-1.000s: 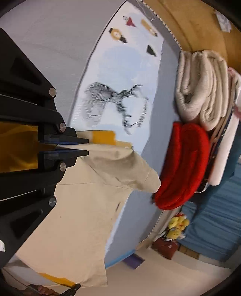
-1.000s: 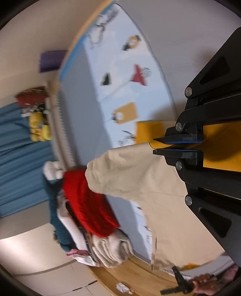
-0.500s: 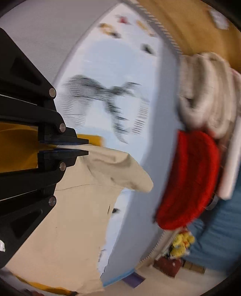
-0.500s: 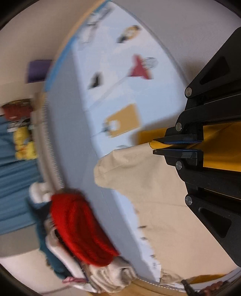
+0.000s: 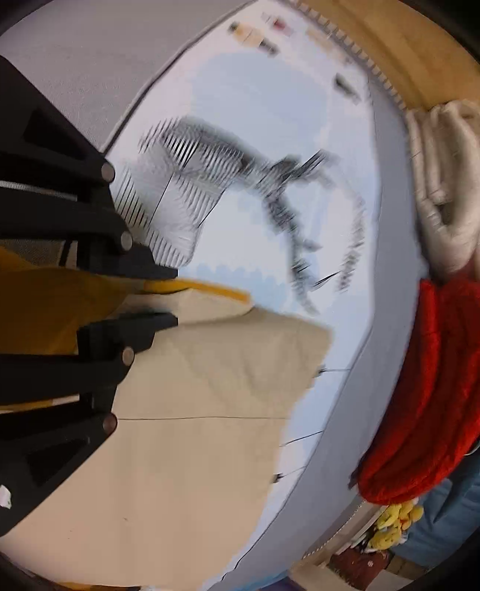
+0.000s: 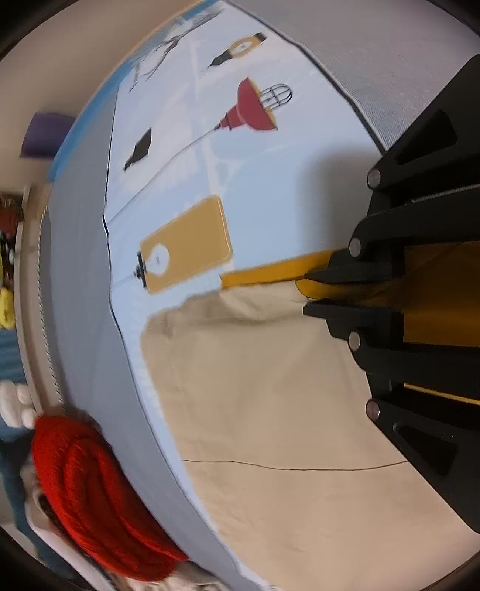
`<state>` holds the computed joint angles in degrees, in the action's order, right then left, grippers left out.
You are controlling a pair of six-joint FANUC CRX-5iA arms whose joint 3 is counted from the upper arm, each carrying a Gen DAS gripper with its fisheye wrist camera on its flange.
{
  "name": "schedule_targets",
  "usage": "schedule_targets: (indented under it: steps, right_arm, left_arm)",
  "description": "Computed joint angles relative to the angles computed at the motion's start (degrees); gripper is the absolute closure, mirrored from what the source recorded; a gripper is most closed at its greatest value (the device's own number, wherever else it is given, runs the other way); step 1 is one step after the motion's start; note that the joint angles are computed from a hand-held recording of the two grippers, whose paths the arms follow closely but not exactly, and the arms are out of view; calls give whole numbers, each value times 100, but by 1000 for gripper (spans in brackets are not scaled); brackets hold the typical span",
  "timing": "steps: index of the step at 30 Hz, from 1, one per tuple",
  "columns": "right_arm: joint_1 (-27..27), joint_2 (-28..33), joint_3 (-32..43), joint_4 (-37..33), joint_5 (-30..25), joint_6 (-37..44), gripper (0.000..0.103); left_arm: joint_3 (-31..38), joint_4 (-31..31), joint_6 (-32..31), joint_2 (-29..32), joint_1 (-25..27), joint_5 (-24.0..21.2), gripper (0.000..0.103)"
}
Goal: Fold large clothes
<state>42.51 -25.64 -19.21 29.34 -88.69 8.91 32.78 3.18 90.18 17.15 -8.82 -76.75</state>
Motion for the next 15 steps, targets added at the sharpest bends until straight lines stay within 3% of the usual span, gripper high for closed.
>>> schedule_targets:
  steps: [1,3,4,6,8,10,13,15]
  right_arm:
    - [95,-66,1,145,-137,-156,83]
    - [376,-153,24,570,-516,-435,82]
    - [613,-194,45,876,-795,-603,82]
    - [1032,-308,88,1276,-1007,-713,80]
    - [1412,-495,142,1331,-748,-404,80]
    - [1679,-671,270,720,-190,365,80]
    - [2116,-663,321,-95,-121,1185,80]
    - [2087,-477,386,-762,-517,1588,81]
  left_arm:
    - [11,-111,59,-100,-30,124,78]
    - [18,-233,178,-350,-75,377,69]
    - [-56,-105,122,-466,-49,504,65]
    - [-361,720,-493,-658,77,663,65]
    - [-599,2059,-1717,-555,170,121,65]
    - [-822,2771,-2691,-426,72,-730,65]
    - [-1436,2059,-3945,-833,-364,-783,61]
    - [-1607,1612,-3997,-890,-417,-873,61]
